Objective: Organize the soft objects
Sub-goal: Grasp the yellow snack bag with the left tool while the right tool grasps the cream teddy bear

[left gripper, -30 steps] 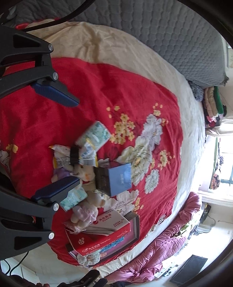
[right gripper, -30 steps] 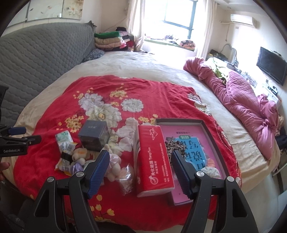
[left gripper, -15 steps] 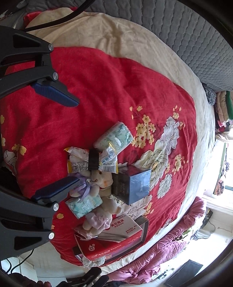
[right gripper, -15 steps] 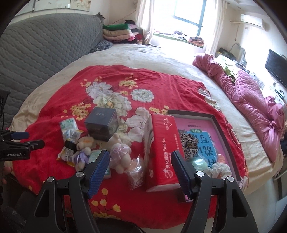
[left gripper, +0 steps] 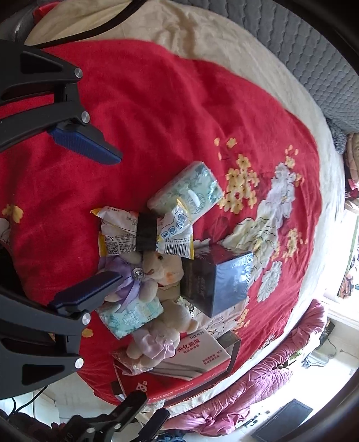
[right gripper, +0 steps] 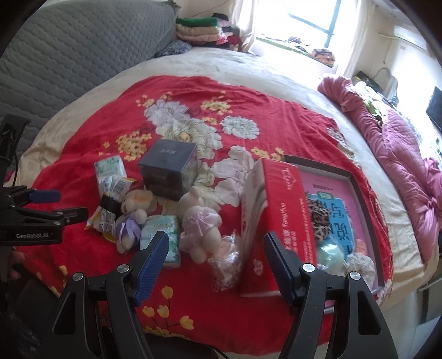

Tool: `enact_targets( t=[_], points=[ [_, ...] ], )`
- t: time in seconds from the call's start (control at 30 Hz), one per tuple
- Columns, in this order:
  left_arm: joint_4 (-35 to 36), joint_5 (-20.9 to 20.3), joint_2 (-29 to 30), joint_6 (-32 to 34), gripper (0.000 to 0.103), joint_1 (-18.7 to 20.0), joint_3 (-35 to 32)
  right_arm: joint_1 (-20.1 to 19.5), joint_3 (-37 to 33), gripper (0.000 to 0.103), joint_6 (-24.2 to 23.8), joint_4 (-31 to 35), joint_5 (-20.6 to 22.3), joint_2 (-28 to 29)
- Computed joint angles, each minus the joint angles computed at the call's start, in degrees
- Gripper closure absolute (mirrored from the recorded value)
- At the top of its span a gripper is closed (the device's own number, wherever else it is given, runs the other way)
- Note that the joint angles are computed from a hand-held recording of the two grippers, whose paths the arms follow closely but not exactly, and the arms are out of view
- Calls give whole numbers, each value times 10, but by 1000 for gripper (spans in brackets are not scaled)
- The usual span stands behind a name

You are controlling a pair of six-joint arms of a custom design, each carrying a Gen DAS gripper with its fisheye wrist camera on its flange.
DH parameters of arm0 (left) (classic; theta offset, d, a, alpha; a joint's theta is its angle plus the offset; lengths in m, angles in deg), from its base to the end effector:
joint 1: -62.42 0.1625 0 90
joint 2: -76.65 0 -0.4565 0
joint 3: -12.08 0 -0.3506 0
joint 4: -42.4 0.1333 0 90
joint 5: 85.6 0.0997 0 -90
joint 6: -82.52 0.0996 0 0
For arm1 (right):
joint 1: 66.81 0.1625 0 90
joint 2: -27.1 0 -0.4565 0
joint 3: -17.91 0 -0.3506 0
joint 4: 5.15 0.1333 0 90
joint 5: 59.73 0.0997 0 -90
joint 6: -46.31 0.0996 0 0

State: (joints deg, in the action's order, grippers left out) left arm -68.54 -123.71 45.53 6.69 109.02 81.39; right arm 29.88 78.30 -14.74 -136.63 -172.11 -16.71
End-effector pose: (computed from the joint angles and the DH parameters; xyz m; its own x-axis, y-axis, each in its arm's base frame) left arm -0.3570 -0.6855 0.0934 -0.7067 -0.5275 -0.4715 -0.1187 0.7454 -0.6560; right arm 0.1873 -0.7781 0.3369 -0.3611 -0.7634 0.5356 -0.8711 0.4811 0.0984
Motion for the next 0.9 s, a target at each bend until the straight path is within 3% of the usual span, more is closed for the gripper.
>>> enact_targets(
  t=[0.3, 0.47, 0.77, 0.9],
  points=[
    [-43, -29, 6, 18, 24, 24, 2, 4, -14, 31, -17, 10, -36, 37],
    [-26, -36, 21, 28, 24, 38, -26, 4, -23, 30, -24, 15, -42, 48],
    [-40, -42, 23, 29, 24, 49, -26, 6, -88, 30, -15, 46, -73, 97],
    [-67, -49, 24, 48, 24, 52, -21, 8, -87, 31, -45, 27, -99, 111]
  ],
)
